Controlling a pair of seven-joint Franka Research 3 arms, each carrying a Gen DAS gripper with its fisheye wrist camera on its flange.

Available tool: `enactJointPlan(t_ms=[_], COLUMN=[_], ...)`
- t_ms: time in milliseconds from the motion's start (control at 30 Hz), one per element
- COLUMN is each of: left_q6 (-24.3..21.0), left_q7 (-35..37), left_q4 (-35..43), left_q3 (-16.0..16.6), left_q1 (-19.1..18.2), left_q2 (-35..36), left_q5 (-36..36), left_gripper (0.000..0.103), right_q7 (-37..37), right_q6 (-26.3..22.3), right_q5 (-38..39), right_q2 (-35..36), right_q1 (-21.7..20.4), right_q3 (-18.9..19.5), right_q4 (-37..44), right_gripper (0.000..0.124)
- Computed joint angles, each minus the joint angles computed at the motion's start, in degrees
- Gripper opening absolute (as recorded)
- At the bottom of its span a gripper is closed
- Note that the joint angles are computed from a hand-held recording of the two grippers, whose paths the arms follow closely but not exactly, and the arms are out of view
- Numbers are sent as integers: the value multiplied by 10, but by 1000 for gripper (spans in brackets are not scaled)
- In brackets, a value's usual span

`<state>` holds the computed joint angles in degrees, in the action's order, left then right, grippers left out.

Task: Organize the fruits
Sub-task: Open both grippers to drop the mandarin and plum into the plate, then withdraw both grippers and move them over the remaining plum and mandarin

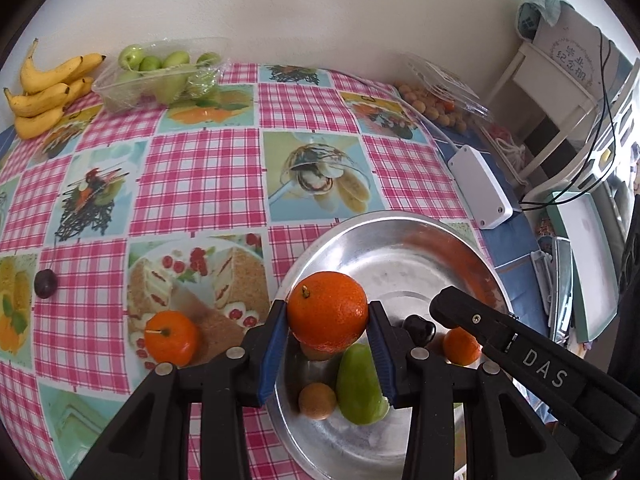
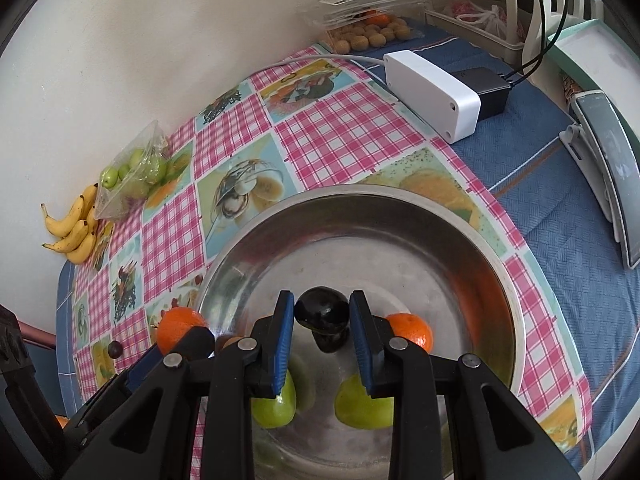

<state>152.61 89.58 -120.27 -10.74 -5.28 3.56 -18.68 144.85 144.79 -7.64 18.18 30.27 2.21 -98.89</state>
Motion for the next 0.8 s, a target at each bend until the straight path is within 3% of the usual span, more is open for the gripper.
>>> enactJointPlan(t_ms=[500,667,800], left_q6=[-17,-24,-30], left_q7=[2,17,20], left_q4=[18,17,11], left_q3=[-9,-9,-4], left_q1=[0,1,0], left_q2=[19,11,-5], left_q5=[12,-4,-6], left_gripper=[43,48,50], right_q7=[5,11,22], right_q6=[-12,-10,-18], right_q5=[12,11,-7], right_q2=[3,-5,-13], right_q1=[-4,-4,2], right_q3=[-1,1,-1], right_q4=[-2,-5,-3], right_gripper=[31,44,44])
